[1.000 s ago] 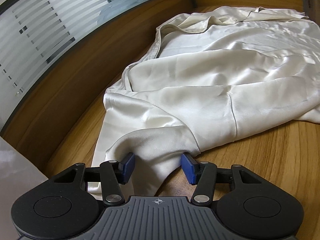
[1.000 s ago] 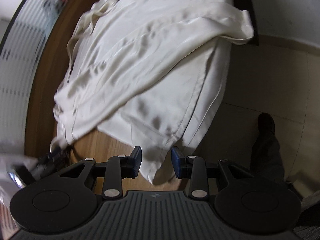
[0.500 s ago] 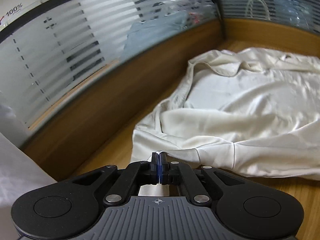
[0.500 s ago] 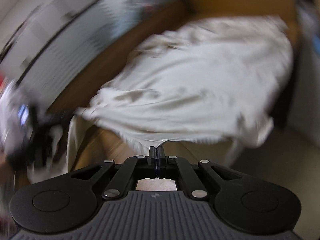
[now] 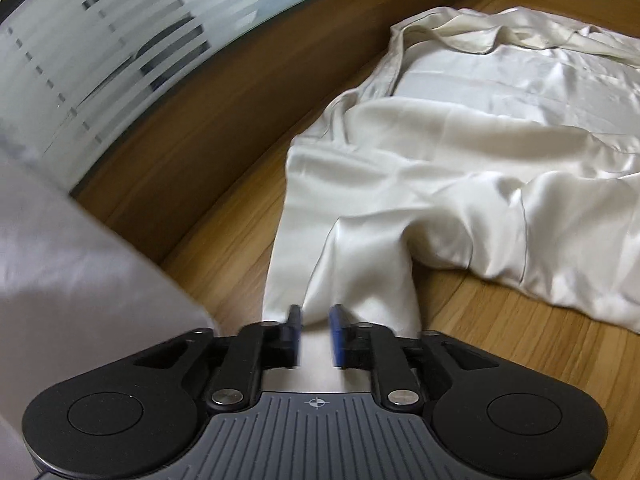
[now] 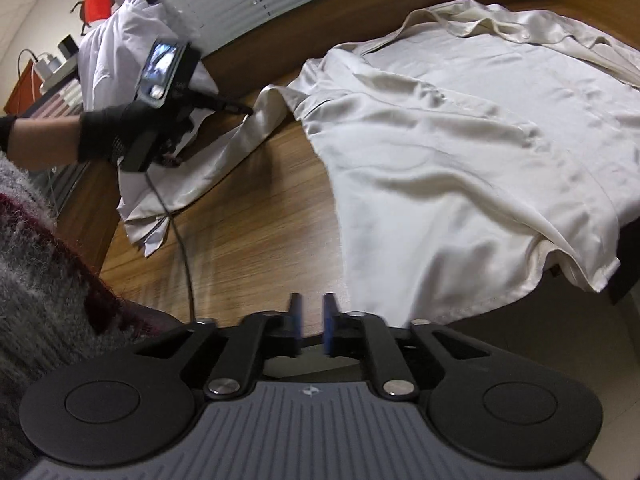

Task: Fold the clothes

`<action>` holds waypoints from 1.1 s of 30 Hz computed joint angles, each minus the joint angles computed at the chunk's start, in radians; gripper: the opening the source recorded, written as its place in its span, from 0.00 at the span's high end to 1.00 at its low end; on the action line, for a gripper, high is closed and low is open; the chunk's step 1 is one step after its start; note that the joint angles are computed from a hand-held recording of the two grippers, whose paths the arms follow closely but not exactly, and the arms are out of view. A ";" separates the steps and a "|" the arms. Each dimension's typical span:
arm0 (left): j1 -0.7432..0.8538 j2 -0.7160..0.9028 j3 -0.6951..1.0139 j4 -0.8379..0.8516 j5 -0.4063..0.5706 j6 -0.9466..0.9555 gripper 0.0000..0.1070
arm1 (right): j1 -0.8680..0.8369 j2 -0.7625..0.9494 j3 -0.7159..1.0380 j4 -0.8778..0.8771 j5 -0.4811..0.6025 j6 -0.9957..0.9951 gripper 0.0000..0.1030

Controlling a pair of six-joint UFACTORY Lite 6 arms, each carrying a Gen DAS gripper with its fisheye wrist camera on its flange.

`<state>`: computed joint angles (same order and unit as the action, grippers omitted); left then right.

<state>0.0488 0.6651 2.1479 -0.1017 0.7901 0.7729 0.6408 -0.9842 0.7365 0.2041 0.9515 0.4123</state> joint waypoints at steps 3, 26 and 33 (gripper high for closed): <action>0.016 -0.073 -0.095 -0.042 -0.024 0.024 0.75 | -0.017 -0.005 0.010 -0.072 0.050 0.066 0.74; -0.247 -0.747 -0.849 -0.216 0.024 -0.100 0.47 | -1.195 0.520 0.375 0.289 0.242 -1.121 0.57; -0.454 -0.800 -0.924 0.028 -0.035 -0.685 0.45 | -1.061 1.116 0.990 0.372 0.323 -1.269 0.51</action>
